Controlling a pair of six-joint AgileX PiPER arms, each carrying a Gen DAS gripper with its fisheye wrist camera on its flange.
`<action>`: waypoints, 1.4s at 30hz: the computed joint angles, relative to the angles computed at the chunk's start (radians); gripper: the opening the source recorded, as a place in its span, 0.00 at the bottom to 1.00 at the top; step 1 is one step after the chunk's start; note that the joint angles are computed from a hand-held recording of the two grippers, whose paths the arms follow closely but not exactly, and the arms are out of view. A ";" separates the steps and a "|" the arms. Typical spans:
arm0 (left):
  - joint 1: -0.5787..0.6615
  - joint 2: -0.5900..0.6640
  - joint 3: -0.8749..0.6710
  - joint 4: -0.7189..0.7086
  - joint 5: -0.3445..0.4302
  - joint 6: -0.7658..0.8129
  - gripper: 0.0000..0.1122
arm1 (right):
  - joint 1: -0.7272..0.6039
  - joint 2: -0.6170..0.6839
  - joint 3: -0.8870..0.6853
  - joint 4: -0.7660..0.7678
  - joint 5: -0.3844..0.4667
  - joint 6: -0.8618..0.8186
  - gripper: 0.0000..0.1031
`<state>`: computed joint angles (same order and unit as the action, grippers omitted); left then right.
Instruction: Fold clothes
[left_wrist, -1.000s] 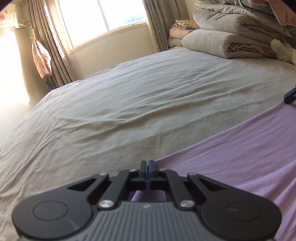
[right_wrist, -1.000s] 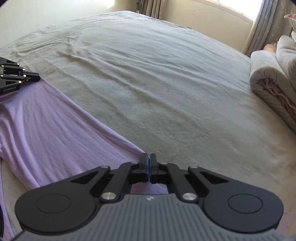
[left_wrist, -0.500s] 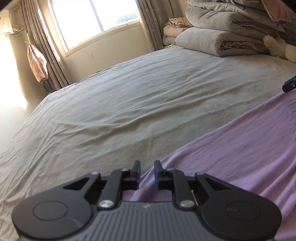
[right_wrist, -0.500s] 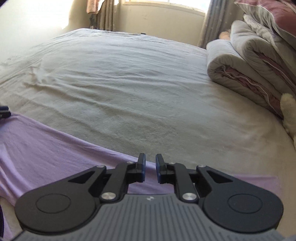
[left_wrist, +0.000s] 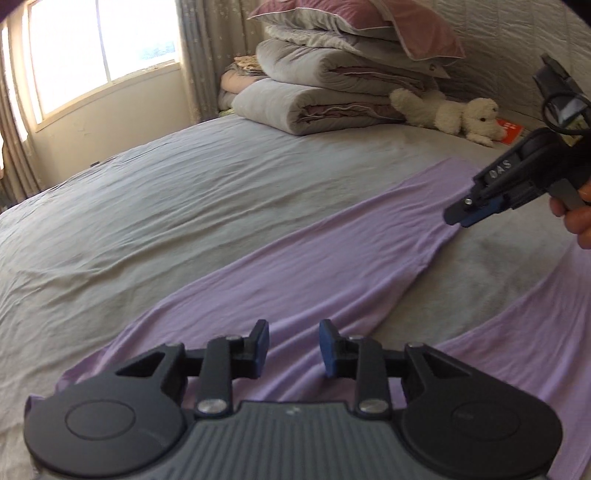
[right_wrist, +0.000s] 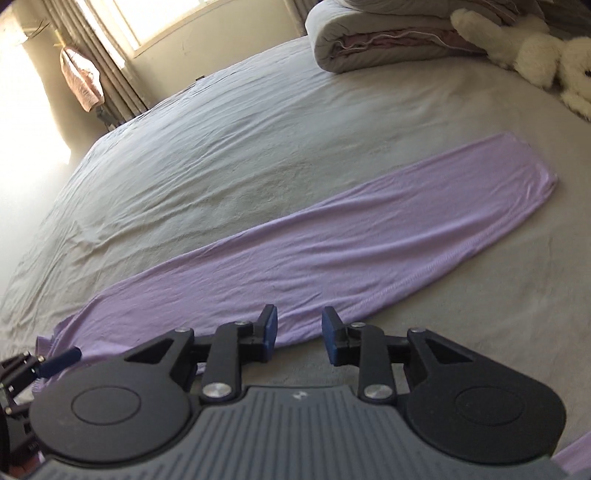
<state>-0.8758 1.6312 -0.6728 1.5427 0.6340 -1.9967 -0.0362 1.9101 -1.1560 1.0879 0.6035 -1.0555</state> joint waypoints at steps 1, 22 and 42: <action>-0.010 0.015 -0.005 0.022 -0.011 -0.009 0.24 | -0.012 -0.003 0.020 0.035 0.009 -0.021 0.30; -0.026 0.099 -0.094 -0.084 -0.064 0.266 0.01 | -0.138 0.047 0.065 0.283 0.101 -0.158 0.30; 0.062 0.107 -0.150 -0.203 -0.208 0.414 0.02 | -0.151 0.049 0.177 0.649 -0.036 -0.434 0.00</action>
<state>-0.8142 1.7381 -0.8227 1.3401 0.4257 -1.5828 -0.1869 1.9595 -0.9791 1.7367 0.5674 -1.4895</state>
